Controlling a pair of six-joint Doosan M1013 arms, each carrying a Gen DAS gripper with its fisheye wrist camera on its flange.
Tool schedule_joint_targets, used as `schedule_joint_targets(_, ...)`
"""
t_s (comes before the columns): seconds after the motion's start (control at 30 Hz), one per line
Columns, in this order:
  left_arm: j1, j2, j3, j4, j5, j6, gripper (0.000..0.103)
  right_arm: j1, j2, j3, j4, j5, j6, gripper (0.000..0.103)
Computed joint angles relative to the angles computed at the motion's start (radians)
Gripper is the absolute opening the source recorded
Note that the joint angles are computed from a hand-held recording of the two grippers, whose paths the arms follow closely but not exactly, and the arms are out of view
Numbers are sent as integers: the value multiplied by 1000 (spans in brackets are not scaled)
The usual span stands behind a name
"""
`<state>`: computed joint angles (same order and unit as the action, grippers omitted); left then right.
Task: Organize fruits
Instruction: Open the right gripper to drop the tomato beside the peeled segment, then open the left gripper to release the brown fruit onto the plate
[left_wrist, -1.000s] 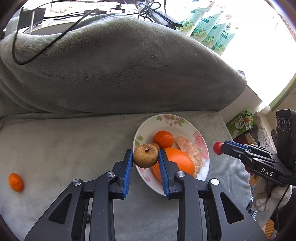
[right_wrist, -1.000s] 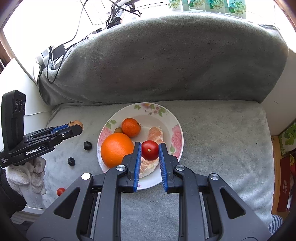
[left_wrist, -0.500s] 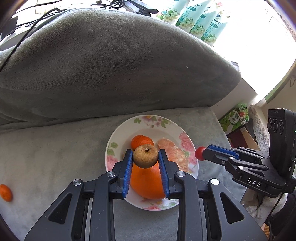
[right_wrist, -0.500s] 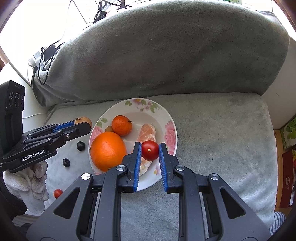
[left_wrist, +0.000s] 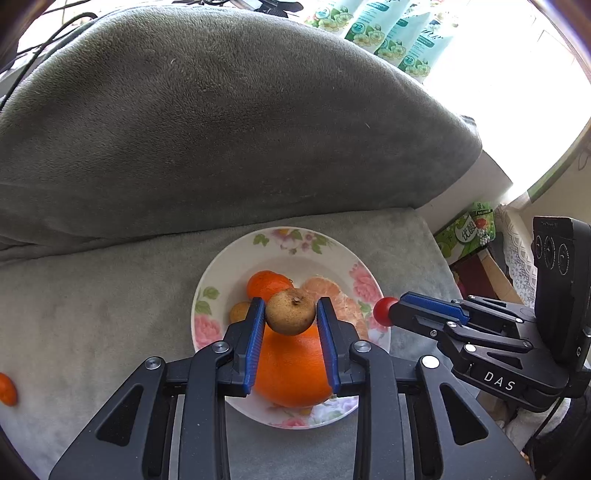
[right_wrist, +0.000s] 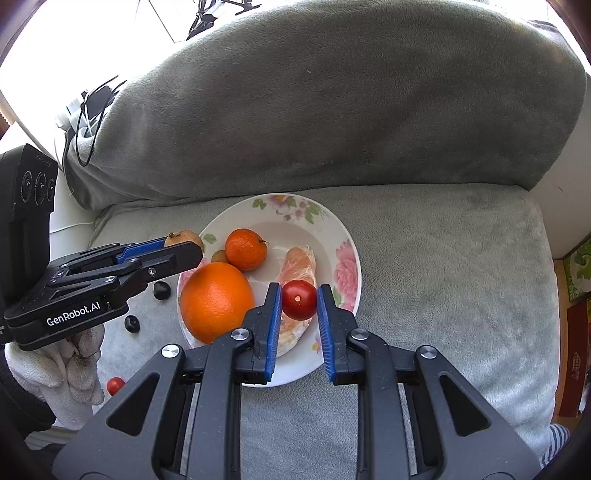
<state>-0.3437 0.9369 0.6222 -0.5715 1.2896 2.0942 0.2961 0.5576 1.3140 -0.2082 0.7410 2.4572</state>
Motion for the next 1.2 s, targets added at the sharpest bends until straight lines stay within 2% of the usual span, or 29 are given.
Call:
schedule_joint_targets(0.1, 0, 1, -3, 2, -4, -6, 41, 1, 5, -7, -5, 10, 2, 21)
schedule_joint_targets(0.13, 0, 1, -4, 2, -5, -9, 46, 2, 6, -9, -9, 12, 6, 25)
schedule_joint_targets(0.27, 2, 2, -8, 5, -7, -18, 48, 7, 7, -13, -51, 22, 38, 53)
schedule_joint_targets(0.53, 4, 4, -13, 15, -11, -38, 66, 10, 5, -12, -84, 43, 72, 68)
schedule_joint_targets(0.63, 5, 5, -16, 21, -9, -48, 66, 12, 6, -15, -93, 56, 79, 75)
schedule_joint_targets(0.77, 4, 6, -20, 35, -8, -56, 66, 12, 6, -16, -94, 64, 84, 76)
schedule_joint_targets(0.87, 4, 2, -15, 36, -15, -55, 73, 12, 7, -18, -95, 68, 87, 76)
schedule_joint_targets(1.2, 2, -20, 11, 51, -47, -33, 73, 17, 2, -20, -114, 63, 101, 77)
